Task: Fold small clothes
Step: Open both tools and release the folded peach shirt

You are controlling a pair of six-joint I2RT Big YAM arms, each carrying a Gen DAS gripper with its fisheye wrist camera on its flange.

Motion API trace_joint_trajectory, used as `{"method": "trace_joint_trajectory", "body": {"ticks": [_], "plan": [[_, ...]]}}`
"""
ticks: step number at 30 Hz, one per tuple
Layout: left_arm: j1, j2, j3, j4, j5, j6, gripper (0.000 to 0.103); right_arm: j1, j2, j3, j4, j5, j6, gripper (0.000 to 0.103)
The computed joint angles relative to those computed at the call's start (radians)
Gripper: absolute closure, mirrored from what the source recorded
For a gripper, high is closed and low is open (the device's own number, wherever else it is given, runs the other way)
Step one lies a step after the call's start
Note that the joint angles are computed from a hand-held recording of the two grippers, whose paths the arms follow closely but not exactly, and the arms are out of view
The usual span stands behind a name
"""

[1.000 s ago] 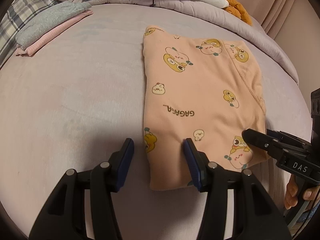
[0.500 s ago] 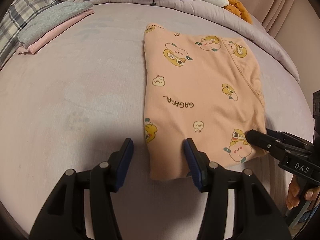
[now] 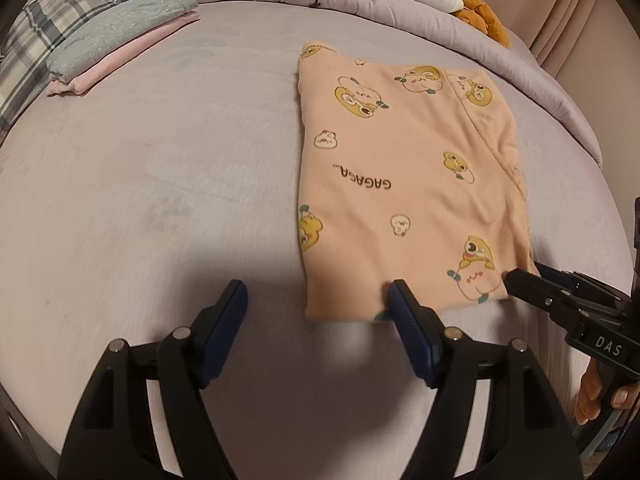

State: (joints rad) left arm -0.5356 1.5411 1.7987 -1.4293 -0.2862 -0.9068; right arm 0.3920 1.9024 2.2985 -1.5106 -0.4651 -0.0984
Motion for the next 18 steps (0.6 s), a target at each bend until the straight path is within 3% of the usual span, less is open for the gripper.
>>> {"method": "trace_joint_trajectory", "body": {"ticks": [7, 9, 14, 18], "plan": [[-0.034, -0.008, 0.007, -0.048, -0.015, -0.04, 0.023, -0.004, -0.065, -0.072, 0.017, 0.015, -0.038, 0.062], [-0.045, -0.01, 0.011, -0.059, -0.024, -0.05, 0.023, -0.006, -0.081, -0.088, 0.026, 0.019, -0.041, 0.047], [-0.076, -0.018, 0.022, -0.088, -0.063, -0.073, 0.016, -0.008, -0.118, -0.12, 0.051, 0.006, -0.04, 0.042], [-0.105, -0.026, 0.032, -0.087, -0.09, -0.091, 0.01, -0.002, -0.157, -0.163, 0.09, 0.006, -0.039, 0.032]]}}
